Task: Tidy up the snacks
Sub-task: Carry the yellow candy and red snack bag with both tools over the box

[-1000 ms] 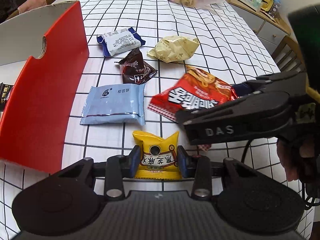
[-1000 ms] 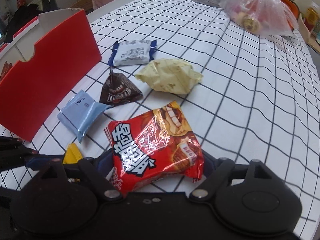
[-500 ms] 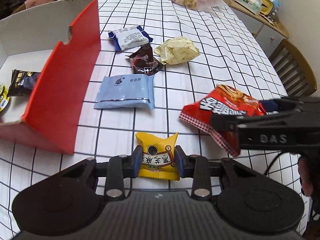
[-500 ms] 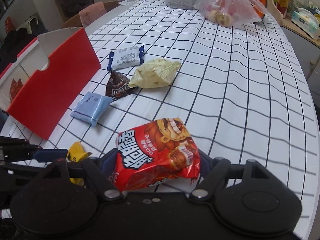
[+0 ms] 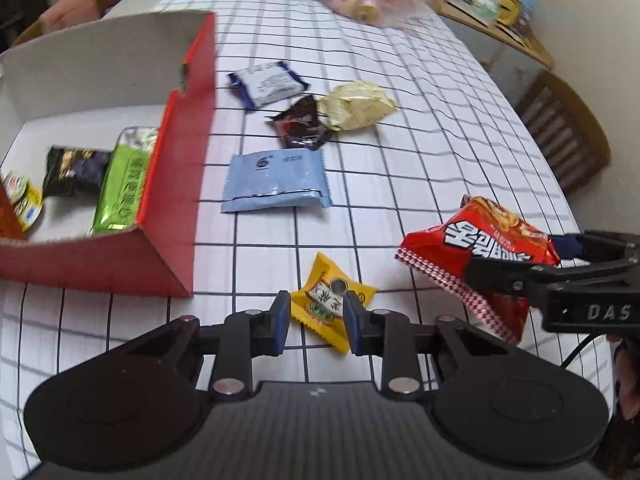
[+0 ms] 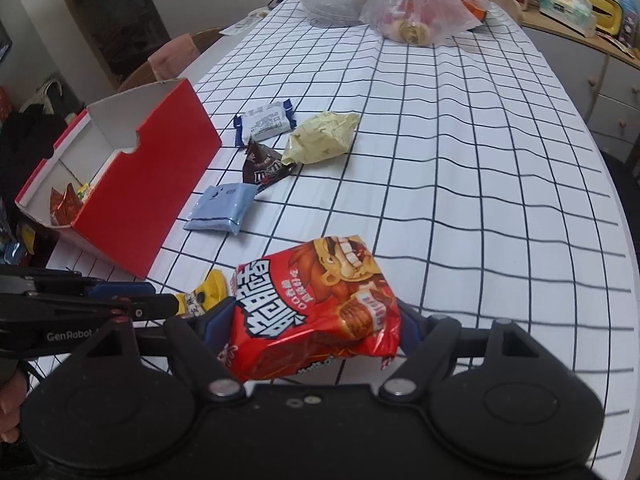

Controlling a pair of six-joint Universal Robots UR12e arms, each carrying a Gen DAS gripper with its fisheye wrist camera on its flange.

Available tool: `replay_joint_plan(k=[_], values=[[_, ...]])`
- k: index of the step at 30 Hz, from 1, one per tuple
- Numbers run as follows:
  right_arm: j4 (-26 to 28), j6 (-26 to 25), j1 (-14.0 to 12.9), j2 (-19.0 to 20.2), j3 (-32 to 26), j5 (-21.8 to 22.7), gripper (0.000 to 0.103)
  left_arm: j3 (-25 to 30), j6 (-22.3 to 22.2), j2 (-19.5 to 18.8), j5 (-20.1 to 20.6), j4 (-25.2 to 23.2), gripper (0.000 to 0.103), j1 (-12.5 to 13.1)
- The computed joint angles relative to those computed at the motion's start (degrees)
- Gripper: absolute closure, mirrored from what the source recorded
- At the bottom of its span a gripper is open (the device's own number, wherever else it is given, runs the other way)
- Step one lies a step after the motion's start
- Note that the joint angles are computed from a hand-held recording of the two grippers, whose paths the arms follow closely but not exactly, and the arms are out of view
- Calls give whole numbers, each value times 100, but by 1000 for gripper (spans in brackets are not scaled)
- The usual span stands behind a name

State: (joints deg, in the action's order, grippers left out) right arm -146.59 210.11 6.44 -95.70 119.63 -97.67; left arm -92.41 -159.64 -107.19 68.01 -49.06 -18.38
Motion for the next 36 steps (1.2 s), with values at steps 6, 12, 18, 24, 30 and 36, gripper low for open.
replay_joint_plan(k=[6,12,18,24,30,36], values=[[-4,579,115,-191,175,-181,24,190,958,-96,-196,-461,73,2],[19,1112,275,-352,315,-395,24,329,1770,-220,-223,-794,29,-86],[180,1603,423,-441,387,-644,24,237,2185,-314,276,-335,30,-248],[286,1853,509,-448,381,-779,24,196,2271,-350,320,-144,43,-268],[306,1921,551,-372,314,-841,24,162,2254,-320,190,-149,52,-222],[279,1966,583,-309,249,-867,24,166,1831,-270,83,-245,53,-135]])
